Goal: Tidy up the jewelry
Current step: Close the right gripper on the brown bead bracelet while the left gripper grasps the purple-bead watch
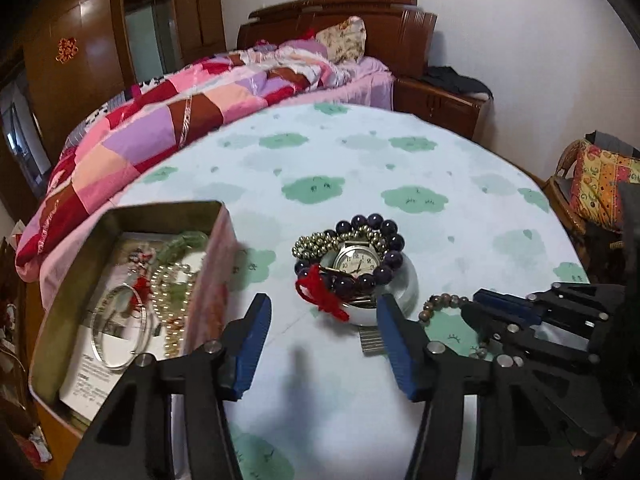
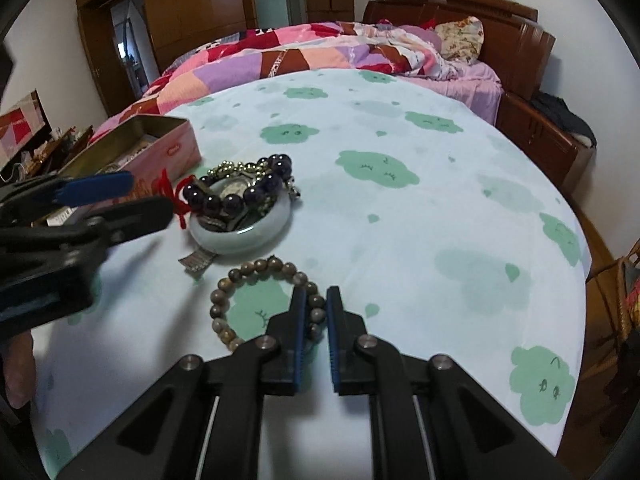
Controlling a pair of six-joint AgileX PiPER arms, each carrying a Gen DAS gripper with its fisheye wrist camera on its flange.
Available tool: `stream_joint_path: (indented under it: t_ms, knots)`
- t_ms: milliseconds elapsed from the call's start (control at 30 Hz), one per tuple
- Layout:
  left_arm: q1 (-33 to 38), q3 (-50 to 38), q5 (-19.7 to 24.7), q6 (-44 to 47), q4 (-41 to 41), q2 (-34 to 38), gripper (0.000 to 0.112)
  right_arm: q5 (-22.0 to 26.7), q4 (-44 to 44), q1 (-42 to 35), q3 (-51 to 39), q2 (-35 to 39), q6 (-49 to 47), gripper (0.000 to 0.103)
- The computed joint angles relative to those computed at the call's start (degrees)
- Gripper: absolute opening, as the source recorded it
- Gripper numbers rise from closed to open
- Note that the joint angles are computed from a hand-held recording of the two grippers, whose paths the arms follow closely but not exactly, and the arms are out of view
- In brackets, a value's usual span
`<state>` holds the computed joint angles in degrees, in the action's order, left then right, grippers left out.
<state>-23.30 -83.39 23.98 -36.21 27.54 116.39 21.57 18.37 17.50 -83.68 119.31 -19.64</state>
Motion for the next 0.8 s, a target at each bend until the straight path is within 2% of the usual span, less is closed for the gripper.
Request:
stream_joint_path:
  t_ms: [100, 133, 167, 200, 233, 300, 367, 467, 600, 800]
  knots:
    - [0.7, -2.3, 1.1, 1.3, -2.5, 2.0, 0.055, 0.4, 3.2, -0.6, 0.0, 0.1, -3.0, 0.012]
    - [0.8, -2.8, 1.2, 1.5, -2.7, 2.5, 0.047, 0.4, 3.6, -0.7, -0.1, 0.1, -3.4, 0.012]
    - [0.9, -3.2, 1.5, 2.2, -3.2, 3.0, 0.029, 0.3, 3.3, -0.7, 0.0, 0.1, -3.2, 0.012]
    - [1.1, -3.8, 2.0, 3.3, -4.3, 3.4, 0.019, 0.0, 2.9, -0.5, 0.3, -0.1, -2.9, 0.012]
    - [1.5, -3.9, 1.8, 4.6, -5.8, 3.5, 0.004, -0.1, 2.9, -0.5, 0.4, -0.1, -3.0, 0.012]
    - [1.3, -3.2, 1.7, 2.7, -3.9, 3.1, 0.002, -0.1, 3.9, -0.7, 0.5, -0.2, -3.9, 0.012]
    - [1.3, -0.9, -0.3, 2.6, -3.8, 1.3, 0.001, -0.1, 4.9, -0.9, 0.6, -0.2, -4.8, 0.012]
    - [0.8, 2.8, -3.0, -1.4, 0.1, -2.0, 0.000, -0.4, 5.9, -0.9, 1.0, -0.3, -6.1, 0.012]
    - [0.2, 6.0, -4.5, -7.0, 5.9, -5.7, 0.000, -0.5, 6.6, -1.0, 1.2, -0.4, -6.9, 0.012]
    - [1.2, 8.9, -6.9, -6.3, 4.1, -9.9, 0.000, -0.3, 7.1, -1.1, 1.2, -0.6, -7.8, 0.012]
